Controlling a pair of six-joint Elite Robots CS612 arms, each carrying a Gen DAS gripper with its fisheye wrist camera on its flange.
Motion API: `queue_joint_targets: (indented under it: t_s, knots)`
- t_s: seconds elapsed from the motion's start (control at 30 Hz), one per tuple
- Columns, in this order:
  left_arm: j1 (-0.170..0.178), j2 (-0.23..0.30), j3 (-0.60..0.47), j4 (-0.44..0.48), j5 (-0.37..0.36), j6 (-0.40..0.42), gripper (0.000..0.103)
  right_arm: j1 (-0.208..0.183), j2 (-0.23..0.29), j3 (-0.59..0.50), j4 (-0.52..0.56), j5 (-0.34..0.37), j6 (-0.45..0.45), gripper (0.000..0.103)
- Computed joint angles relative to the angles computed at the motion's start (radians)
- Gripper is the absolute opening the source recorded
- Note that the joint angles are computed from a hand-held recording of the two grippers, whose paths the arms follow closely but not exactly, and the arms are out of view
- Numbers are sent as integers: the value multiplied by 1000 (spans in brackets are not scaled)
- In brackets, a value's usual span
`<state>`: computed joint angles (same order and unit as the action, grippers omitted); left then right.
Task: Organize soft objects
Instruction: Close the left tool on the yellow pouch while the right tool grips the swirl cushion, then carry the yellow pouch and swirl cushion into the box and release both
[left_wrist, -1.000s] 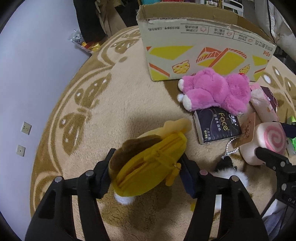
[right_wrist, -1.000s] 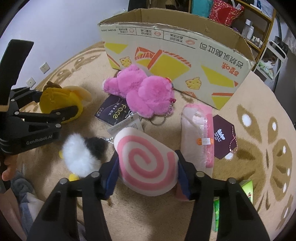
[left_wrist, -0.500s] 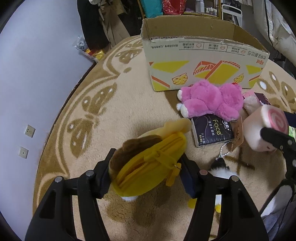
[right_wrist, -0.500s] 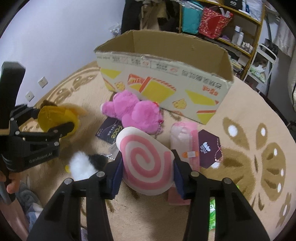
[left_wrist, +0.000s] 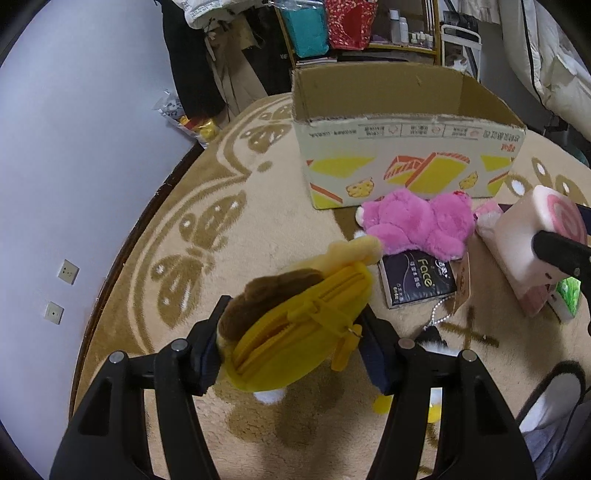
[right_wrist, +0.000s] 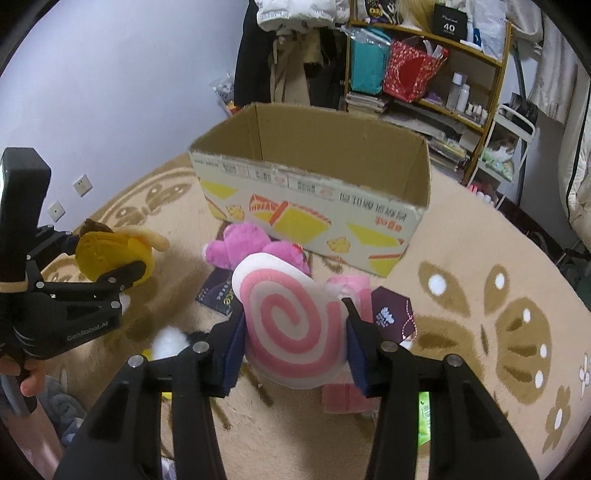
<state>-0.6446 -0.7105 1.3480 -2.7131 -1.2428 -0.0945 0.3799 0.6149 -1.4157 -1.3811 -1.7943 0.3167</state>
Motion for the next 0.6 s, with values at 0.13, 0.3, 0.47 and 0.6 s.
queue_joint_targets:
  t_s: [0.13, 0.3, 0.47, 0.6]
  knots:
    - [0, -11, 14, -29, 2, 1, 62, 4, -2, -7, -16, -14, -7, 50]
    - [-9, -25, 37, -75, 33, 27, 62, 6, -3, -24, -45, -34, 0, 50]
    - [-8, -36, 47, -123, 22, 34, 62, 8, -9, -30, -84, -65, -13, 50]
    - [-7, -41, 42, -155, 21, 32, 62, 1, -11, -36, -117, -52, 3, 50]
